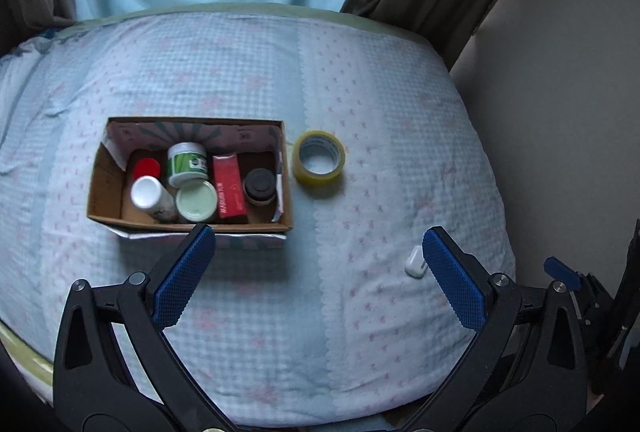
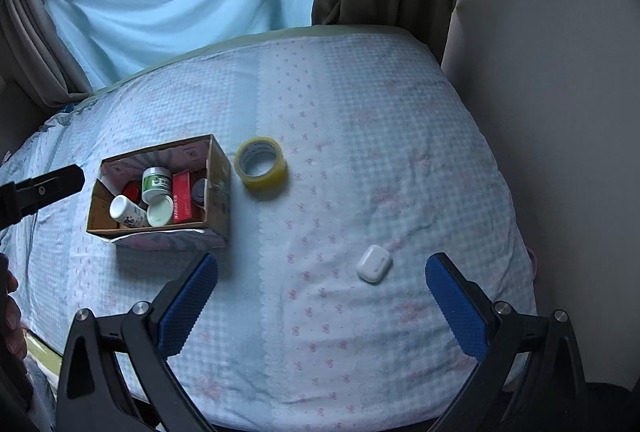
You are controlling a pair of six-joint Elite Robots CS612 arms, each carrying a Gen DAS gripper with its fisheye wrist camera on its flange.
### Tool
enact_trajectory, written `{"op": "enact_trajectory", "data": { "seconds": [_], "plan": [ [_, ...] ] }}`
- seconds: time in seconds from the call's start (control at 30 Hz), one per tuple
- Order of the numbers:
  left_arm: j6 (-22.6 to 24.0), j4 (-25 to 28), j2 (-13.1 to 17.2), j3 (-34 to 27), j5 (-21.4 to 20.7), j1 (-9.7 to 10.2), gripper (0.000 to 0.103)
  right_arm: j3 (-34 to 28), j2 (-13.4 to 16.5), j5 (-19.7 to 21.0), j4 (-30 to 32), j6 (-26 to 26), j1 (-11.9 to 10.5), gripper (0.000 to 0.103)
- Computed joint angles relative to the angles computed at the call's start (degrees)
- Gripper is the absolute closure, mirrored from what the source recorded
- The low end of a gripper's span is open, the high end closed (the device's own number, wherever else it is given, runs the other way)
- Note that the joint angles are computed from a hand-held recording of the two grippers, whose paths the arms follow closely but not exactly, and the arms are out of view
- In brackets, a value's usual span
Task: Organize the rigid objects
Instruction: 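Lift both tools out of the box toward the tape and earbud case, then grasp the yellow tape roll with the left tool while the right tool grasps the white earbud case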
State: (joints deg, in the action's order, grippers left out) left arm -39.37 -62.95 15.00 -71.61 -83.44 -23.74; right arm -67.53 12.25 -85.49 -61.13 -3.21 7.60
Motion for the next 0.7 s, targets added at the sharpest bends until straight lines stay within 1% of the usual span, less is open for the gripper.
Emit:
{"op": "enact_trajectory", "data": {
  "seconds": [0.13,0.2,0.27,0.43,0.5,0.57,0.63,0.67,0.7],
  "plan": [
    [-3.5,-2.4,0.5,3.3,1.8,-1.77,0.000,-1.4,2.2,2.4,-0.2,-3.8,-2.1,0.000],
    [-4.9,-3.8,0.9,4.9,2.4,-2.22,0.000,-1.6,3.0,3.4,-0.1,-5.8,-2.8,0.000],
    [-6.2,-5.6,1.5,6.5,3.6,-2.61,0.000,-1.7,4.1,5.0,-0.6,-9.0,-3.5,0.000],
    [-8.4,-11.0,4.0,11.4,5.5,-2.60,0.000,-1.2,7.5,6.4,-2.9,-21.5,-4.4,0.000],
    [-9.2,-13.7,4.9,13.9,6.2,-2.35,0.000,-0.5,8.7,8.0,-3.3,-24.6,-4.9,0.001],
    [-10.0,-16.3,5.0,17.1,7.2,-2.08,0.000,0.1,9.6,8.2,-3.7,-27.7,-5.1,0.008],
    [-10.7,-18.1,4.3,20.9,8.7,-1.81,0.000,1.3,10.0,9.0,-3.0,-30.8,-5.2,0.014],
    [-10.5,-18.3,3.4,23.3,11.7,-2.13,0.001,1.8,10.1,9.4,-2.6,-32.0,-5.2,0.016],
    [-8.0,-20.8,3.1,25.3,12.2,-2.35,0.001,2.2,10.2,9.9,-2.3,-33.2,-5.3,0.016]
  ]
}}
